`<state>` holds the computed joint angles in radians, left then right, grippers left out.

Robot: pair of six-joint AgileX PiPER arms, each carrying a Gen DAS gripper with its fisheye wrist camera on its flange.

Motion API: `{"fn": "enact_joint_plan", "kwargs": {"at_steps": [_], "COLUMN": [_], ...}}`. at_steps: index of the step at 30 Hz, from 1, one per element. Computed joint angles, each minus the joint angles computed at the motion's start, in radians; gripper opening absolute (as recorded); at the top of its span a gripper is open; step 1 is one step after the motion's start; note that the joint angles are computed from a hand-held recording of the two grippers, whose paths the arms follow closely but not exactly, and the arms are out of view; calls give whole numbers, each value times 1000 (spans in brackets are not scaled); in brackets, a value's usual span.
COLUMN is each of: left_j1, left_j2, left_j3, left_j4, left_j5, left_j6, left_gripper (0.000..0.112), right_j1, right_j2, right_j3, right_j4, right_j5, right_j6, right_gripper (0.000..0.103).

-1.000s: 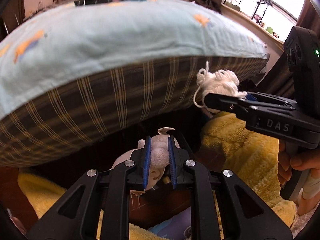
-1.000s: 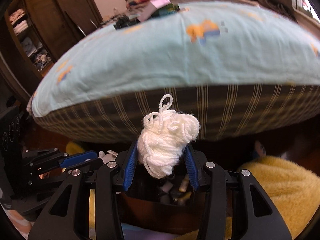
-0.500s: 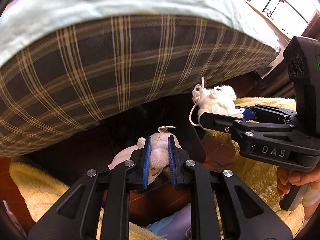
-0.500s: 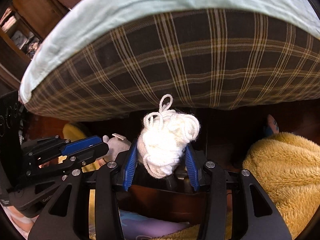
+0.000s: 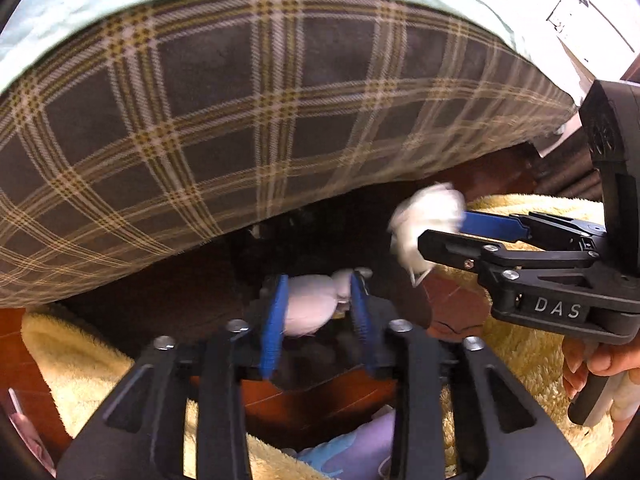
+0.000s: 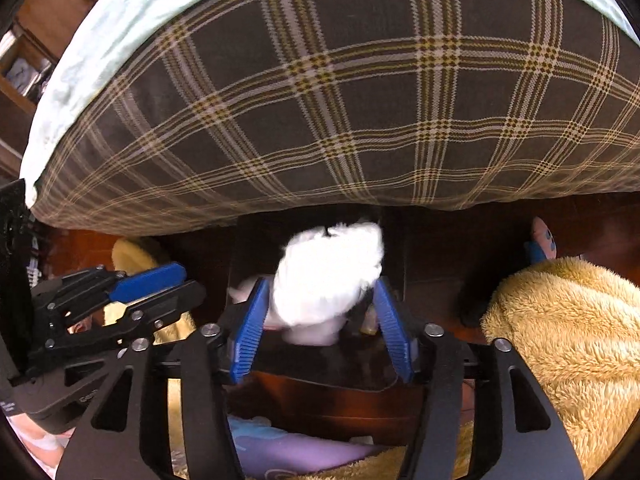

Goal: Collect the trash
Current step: 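Lower the plush elephant and yarn ball into the bin and open both tools, then raise both open tools back over the bed toward the remaining items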

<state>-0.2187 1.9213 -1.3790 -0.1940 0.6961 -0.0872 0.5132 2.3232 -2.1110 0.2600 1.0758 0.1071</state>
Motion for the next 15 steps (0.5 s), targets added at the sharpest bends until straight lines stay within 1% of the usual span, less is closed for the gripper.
{"fn": "enact_joint_plan", "kwargs": {"at_steps": [2,4,6,8,10,12,15], "left_j1": [1,2,3,3,2,-6,5], "left_j2": [-2,-4,-9,-12,-14,-12,-24], "left_j3": [-3,-5,-4,-5,-7,-19,-48], "left_j4": [9,17,26,31,35,49,56], "left_j5": [2,1,3,3,3,8,35], "left_j6": [-13,-25,-32,-34,-35,-49,-38], "left_gripper": [33,37,38,40,43,43,45], "right_j1": [-7,-13,-18,-25,-26,-28,-31], "right_j2": [-2,-4,-10,-15,-16,-16,-29], "right_j3": [-1,-2,3,4,-6,-20,-44], "right_j4": [-2,-5,-8,-6,-6,-6,-7], "right_j5": [-4,-9,-16,-18,-14,-8,-3], "right_j6": [3,5,5,3,6,7,5], "right_gripper": [60,62,64,68,69,69,70]}}
